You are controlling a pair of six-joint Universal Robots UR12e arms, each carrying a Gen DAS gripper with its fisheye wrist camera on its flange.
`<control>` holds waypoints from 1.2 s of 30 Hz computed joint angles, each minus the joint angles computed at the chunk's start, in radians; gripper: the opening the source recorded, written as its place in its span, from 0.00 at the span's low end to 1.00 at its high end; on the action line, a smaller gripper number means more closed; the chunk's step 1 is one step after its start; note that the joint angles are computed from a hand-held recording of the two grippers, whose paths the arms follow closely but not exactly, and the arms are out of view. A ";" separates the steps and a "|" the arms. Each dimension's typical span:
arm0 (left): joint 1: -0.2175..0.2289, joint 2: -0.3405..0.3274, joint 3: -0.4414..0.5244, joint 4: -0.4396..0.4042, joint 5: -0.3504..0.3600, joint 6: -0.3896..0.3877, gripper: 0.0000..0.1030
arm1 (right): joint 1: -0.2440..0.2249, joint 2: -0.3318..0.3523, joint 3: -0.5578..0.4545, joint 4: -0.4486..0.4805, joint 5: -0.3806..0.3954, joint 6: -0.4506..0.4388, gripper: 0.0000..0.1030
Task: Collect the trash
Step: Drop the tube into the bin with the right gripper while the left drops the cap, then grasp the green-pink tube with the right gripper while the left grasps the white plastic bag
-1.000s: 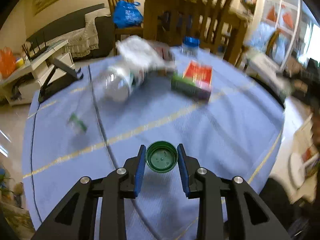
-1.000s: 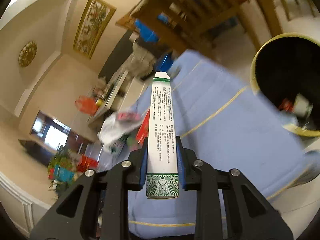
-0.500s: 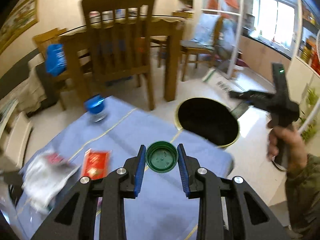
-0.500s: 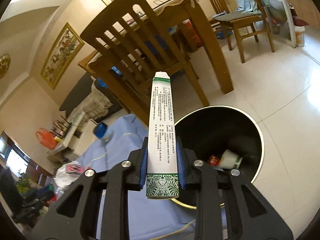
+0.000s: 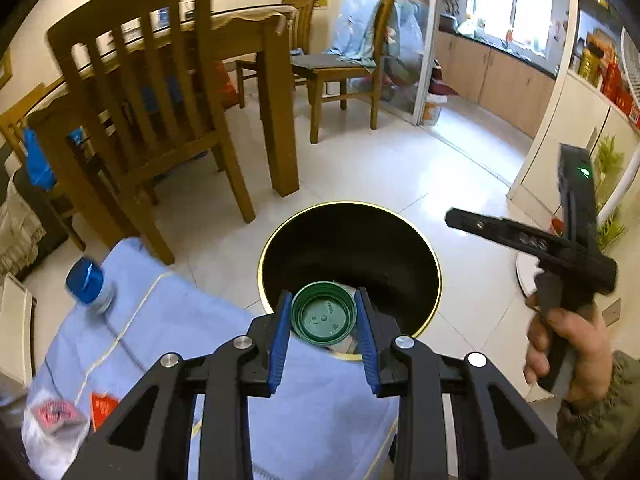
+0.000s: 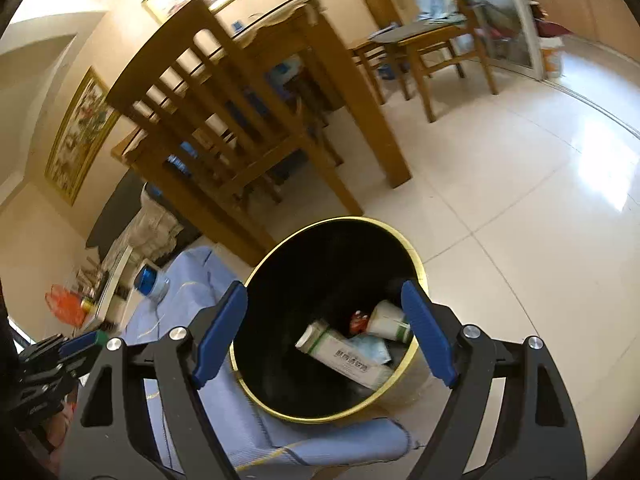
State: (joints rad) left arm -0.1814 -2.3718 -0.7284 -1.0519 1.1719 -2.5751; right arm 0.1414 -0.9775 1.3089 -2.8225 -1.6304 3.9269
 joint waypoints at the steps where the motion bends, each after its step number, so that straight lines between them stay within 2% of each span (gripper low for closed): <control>1: -0.007 -0.012 0.022 -0.009 0.006 0.000 0.29 | -0.005 -0.006 0.016 -0.013 0.005 0.011 0.77; 7: -0.041 -0.069 0.120 -0.045 0.045 0.001 0.29 | -0.019 -0.021 0.051 -0.029 0.015 0.032 0.77; 16: -0.051 -0.081 0.140 -0.047 0.072 -0.006 0.30 | -0.016 -0.024 0.063 -0.039 0.024 0.052 0.77; 22: -0.050 -0.094 0.165 -0.057 0.067 -0.024 0.39 | -0.010 -0.036 0.071 -0.043 0.001 0.051 0.77; 25: -0.046 -0.071 0.123 -0.029 0.066 -0.010 0.43 | -0.007 -0.042 0.075 -0.042 -0.012 0.056 0.77; 27: -0.042 -0.053 0.092 -0.006 0.068 -0.009 0.50 | -0.004 -0.043 0.071 -0.035 -0.015 0.058 0.78; 31: -0.025 -0.003 0.008 0.057 0.070 0.003 0.52 | 0.007 -0.031 0.045 -0.027 -0.004 0.048 0.78; 34: 0.006 0.061 -0.097 0.125 0.066 0.011 0.53 | 0.026 -0.010 0.002 -0.018 0.025 0.018 0.78; 36: 0.034 0.107 -0.176 0.196 0.067 0.009 0.59 | 0.043 0.008 -0.036 0.001 0.049 -0.017 0.78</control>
